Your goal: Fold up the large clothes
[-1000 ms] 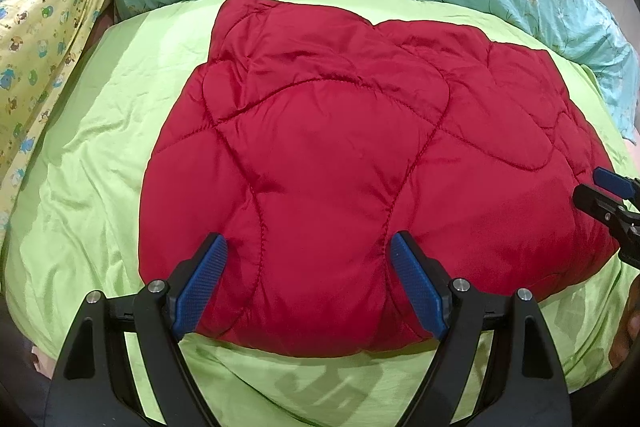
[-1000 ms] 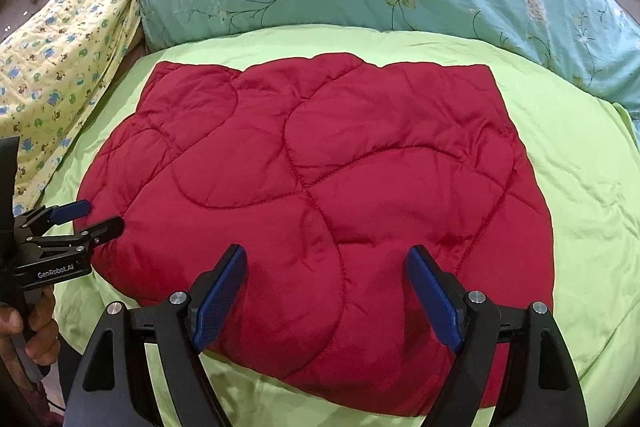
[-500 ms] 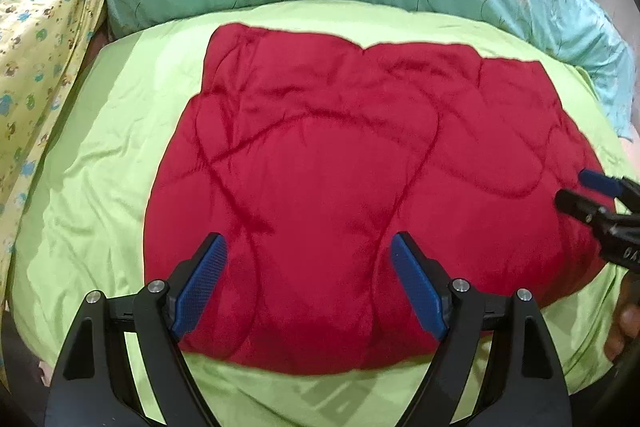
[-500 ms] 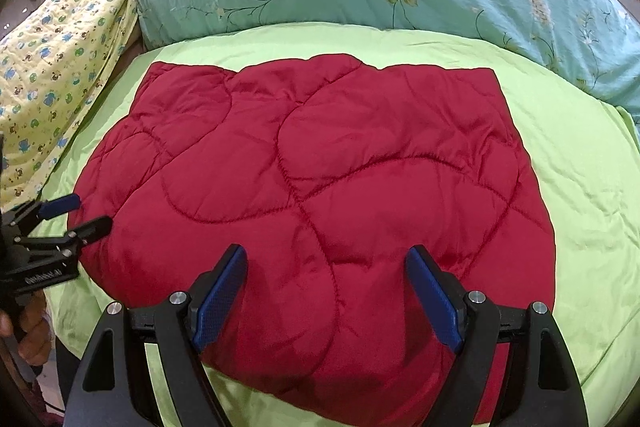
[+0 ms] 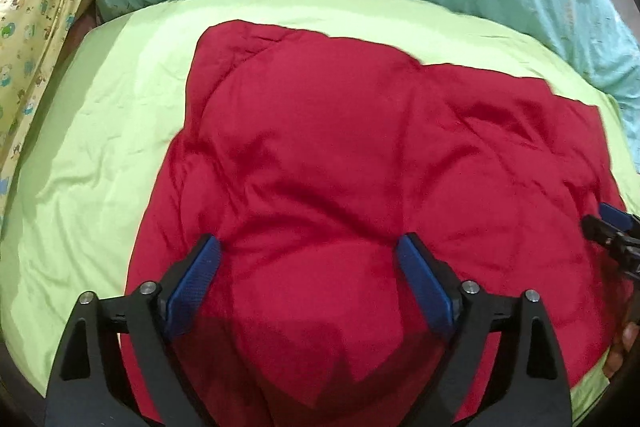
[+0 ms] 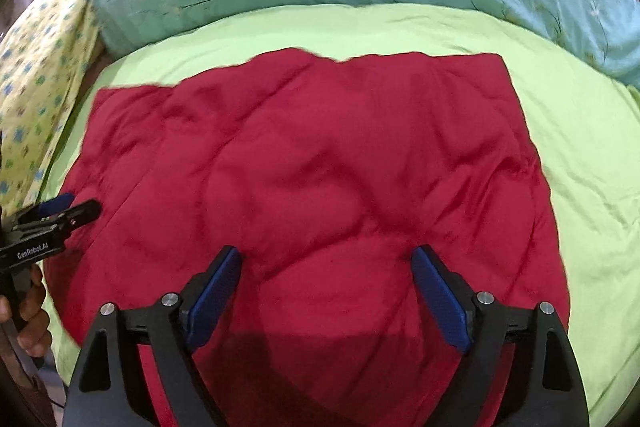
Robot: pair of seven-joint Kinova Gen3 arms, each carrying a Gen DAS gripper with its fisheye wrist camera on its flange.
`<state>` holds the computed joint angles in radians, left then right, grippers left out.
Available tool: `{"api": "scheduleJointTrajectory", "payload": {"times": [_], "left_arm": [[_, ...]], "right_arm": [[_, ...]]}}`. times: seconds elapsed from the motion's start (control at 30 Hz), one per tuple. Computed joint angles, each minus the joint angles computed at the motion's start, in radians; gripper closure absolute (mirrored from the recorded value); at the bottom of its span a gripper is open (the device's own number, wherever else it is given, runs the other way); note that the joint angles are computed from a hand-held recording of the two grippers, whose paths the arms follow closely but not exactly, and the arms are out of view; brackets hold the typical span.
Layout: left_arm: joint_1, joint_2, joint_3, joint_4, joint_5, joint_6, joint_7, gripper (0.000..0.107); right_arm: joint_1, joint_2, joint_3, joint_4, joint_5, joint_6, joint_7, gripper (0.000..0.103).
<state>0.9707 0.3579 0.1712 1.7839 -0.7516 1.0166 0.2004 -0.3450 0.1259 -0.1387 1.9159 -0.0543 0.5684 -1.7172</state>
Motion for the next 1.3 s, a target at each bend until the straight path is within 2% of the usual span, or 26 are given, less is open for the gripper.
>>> {"api": "scheduleJointTrajectory", "payload": {"times": [0.13,0.37,0.5,0.63,0.73,0.87,1.03,1.3], "left_arm": [[-0.032,0.021,-0.013,-0.01,0.021,-0.022,-0.024,0.007],[-0.018,0.039,-0.031,-0.016,0.008,-0.016,-0.014,0.005],[-0.011,0.035,-0.032,-0.012,-0.001,-0.014,-0.001,0.005],[0.019,0.006,-0.022,0.0,-0.017,0.01,0.038,0.006],[0.062,-0.043,0.009,0.036,-0.046,0.024,0.099,0.006],[0.128,-0.09,0.077,0.072,-0.079,0.055,0.187,0.006],[0.168,-0.07,0.128,0.08,-0.068,0.058,0.244,0.006],[0.163,-0.019,0.093,0.081,-0.056,0.028,0.237,0.004]], "right_arm": [[0.005,0.051,0.012,-0.03,0.009,-0.011,-0.005,0.014],[0.008,0.071,0.019,-0.028,0.018,-0.052,-0.033,0.014],[0.033,-0.016,0.002,0.033,-0.04,-0.079,0.004,0.015],[0.044,-0.139,-0.014,0.113,-0.145,-0.071,0.109,0.015],[0.023,-0.215,-0.021,0.172,-0.142,-0.048,0.113,0.014],[0.004,-0.263,0.002,0.223,-0.171,-0.037,0.153,0.014],[0.012,-0.267,-0.027,0.249,-0.093,-0.046,0.078,0.014],[0.004,-0.231,-0.007,0.29,-0.083,-0.123,0.063,0.013]]}}
